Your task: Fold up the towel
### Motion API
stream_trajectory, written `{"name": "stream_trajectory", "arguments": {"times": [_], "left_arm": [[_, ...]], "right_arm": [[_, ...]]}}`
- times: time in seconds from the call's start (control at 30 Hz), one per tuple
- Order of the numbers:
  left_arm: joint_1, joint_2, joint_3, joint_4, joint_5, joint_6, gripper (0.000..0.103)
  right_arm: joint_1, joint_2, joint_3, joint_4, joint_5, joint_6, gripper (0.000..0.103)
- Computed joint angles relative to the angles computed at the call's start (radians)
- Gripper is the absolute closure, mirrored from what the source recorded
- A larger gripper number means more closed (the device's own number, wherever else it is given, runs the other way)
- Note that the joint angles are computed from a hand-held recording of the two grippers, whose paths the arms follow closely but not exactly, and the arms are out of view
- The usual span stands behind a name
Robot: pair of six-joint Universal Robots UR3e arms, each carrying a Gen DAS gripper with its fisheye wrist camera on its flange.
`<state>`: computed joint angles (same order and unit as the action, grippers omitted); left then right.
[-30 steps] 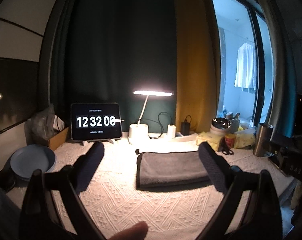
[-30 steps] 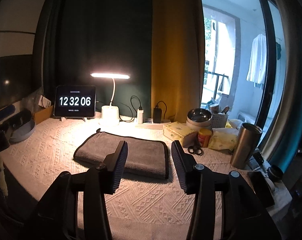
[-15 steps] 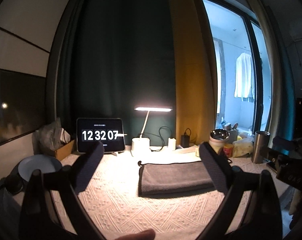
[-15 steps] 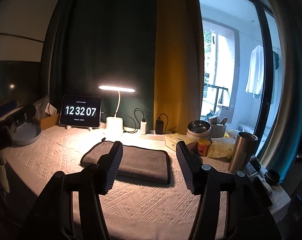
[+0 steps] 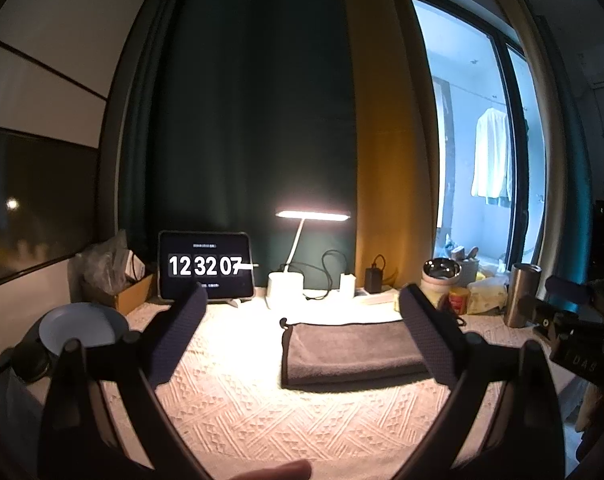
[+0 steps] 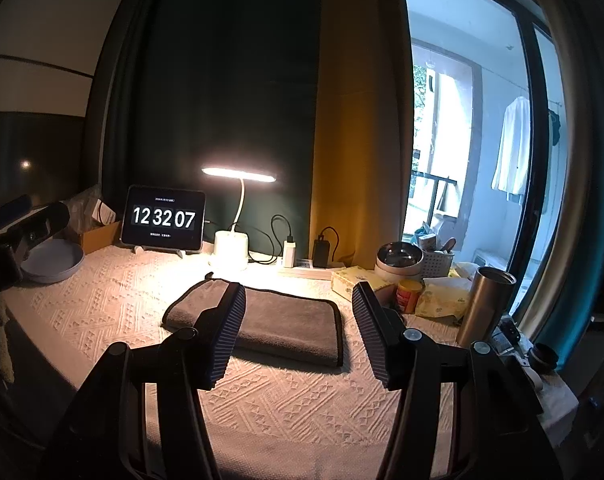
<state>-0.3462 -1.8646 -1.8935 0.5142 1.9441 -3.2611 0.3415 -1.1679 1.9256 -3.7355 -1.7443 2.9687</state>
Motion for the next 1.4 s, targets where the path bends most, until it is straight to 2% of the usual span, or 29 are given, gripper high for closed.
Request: {"name": "stream_trajectory", "arguments": {"times": [1.4], "left_arm": [[0.008, -0.024, 0.025, -0.034, -0.018, -0.006, 0.005]], "right_arm": [[0.002, 0.021, -0.025, 0.011, -0.012, 0.007, 0.044]]}}
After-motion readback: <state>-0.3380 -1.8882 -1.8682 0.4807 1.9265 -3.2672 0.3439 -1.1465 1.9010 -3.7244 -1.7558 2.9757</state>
